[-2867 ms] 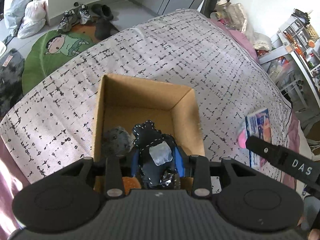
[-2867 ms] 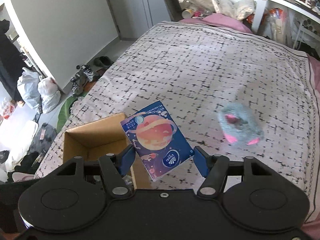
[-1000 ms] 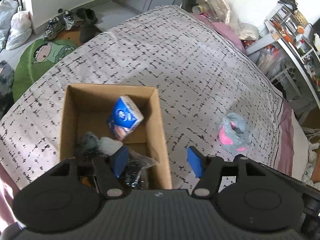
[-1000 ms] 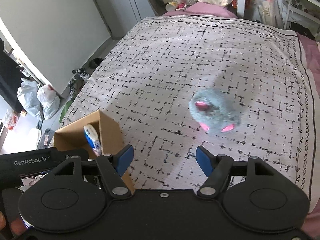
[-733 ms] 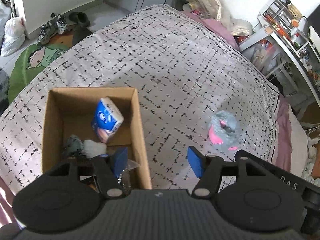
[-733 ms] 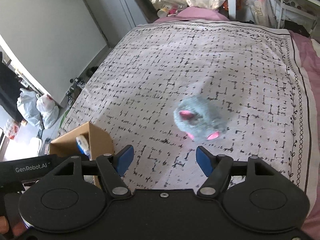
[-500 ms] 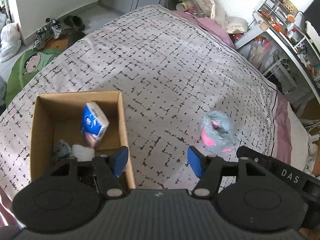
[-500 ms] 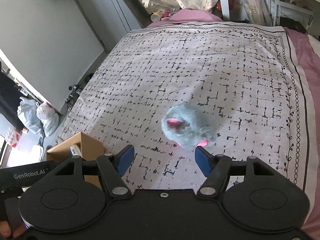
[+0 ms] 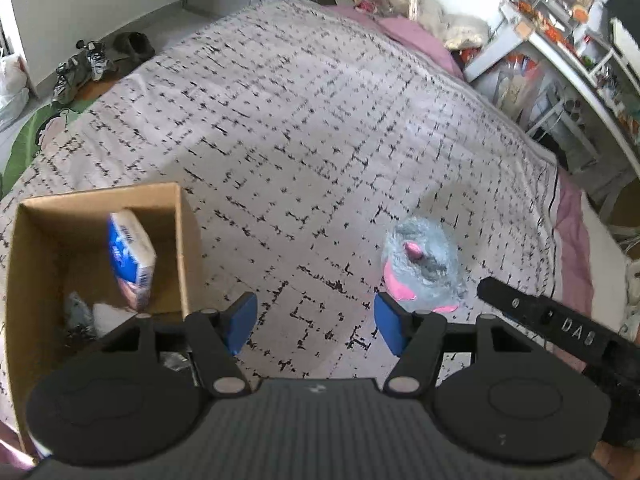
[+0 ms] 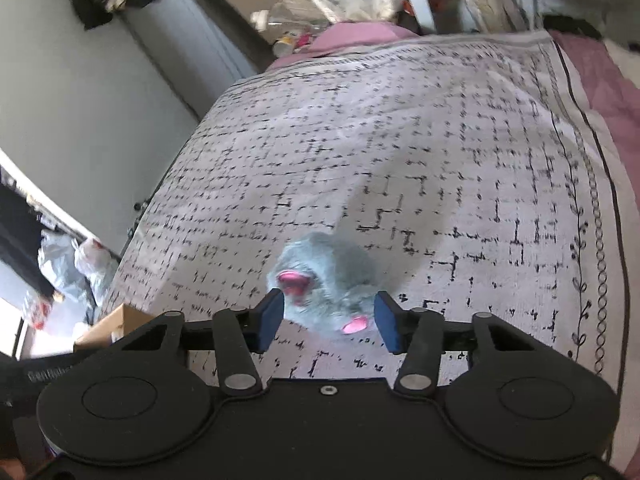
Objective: Organize soft objects
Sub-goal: 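Move both grippers from the box to the grey mouse plush, then grasp the grey mouse plush with both grippers together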
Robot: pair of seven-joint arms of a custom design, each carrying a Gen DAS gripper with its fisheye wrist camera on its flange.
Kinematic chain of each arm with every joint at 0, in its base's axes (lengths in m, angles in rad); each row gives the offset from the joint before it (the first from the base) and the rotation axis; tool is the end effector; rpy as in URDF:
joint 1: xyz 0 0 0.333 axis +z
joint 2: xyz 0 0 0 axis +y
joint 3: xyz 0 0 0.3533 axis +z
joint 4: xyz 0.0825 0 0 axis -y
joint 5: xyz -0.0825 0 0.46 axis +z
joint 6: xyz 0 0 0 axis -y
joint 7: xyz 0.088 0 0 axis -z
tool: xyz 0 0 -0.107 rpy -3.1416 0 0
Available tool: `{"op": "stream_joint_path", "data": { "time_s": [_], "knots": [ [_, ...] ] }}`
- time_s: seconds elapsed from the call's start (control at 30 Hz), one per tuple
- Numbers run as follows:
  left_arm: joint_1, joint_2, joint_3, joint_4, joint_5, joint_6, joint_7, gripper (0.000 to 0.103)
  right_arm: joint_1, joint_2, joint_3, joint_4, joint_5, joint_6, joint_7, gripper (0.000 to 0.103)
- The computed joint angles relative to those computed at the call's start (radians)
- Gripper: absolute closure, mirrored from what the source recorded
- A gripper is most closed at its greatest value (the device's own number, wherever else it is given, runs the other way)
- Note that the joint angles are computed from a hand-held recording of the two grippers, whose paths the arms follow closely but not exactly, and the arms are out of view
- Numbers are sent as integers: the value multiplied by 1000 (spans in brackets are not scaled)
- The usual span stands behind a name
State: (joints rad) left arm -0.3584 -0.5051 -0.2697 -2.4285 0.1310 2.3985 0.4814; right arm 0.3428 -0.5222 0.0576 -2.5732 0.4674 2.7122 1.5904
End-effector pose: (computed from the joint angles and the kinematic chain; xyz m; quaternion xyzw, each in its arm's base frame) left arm 0.3928 -0.2971 0.5367 -0.8029 0.5397 -0.2308 0.1037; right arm 0.4429 0.1716 0.5073 -0.6698 0.6549 -0.0516 0.3460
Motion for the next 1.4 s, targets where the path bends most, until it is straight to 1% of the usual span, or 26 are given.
{"op": "stream_joint_path", "data": {
  "time_s": [0.07,0.17,0.3,0.37,0.5,0.6,0.67,0.73,0.77,0.87,0.9,0.97,1.07,1.17,1.4],
  "knots": [
    [4,29,-3,12,9,12,6,43,9,18,-15,2,23,13,-7,56],
    [11,66,-1,23,5,48,-12,43,22,46,-35,15,53,23,-33,57],
    [28,121,-7,51,34,87,-21,44,36,95,-55,40,100,24,-80,57],
    [30,148,-3,63,34,110,-20,46,32,127,-55,59,114,7,-92,64],
    [30,210,6,92,24,149,-4,50,23,172,-51,86,147,-16,-111,67],
    [25,253,15,112,-1,174,23,56,20,191,-61,93,196,-29,-132,68],
    [16,283,25,126,-40,192,58,62,20,200,-66,98,228,-37,-154,69],
    [9,312,29,138,-74,211,95,66,21,208,-66,102,257,-38,-183,71],
    [10,325,27,146,-81,213,105,72,19,211,-64,102,267,-35,-192,71],
    [12,359,23,157,-108,229,113,81,14,223,-64,107,294,-38,-215,74],
    [14,365,21,156,-113,238,111,83,13,226,-62,106,301,-38,-227,74],
    [16,374,19,155,-122,253,107,89,13,233,-60,110,312,-36,-250,76],
    [18,373,14,157,-121,254,103,91,16,228,-60,108,336,-30,-288,82],
    [19,355,11,151,-111,256,93,92,11,214,-70,109,372,-64,-292,85],
    [4,285,11,117,-123,260,93,92,-3,151,-46,75,339,-63,-240,87]
  ]
}}
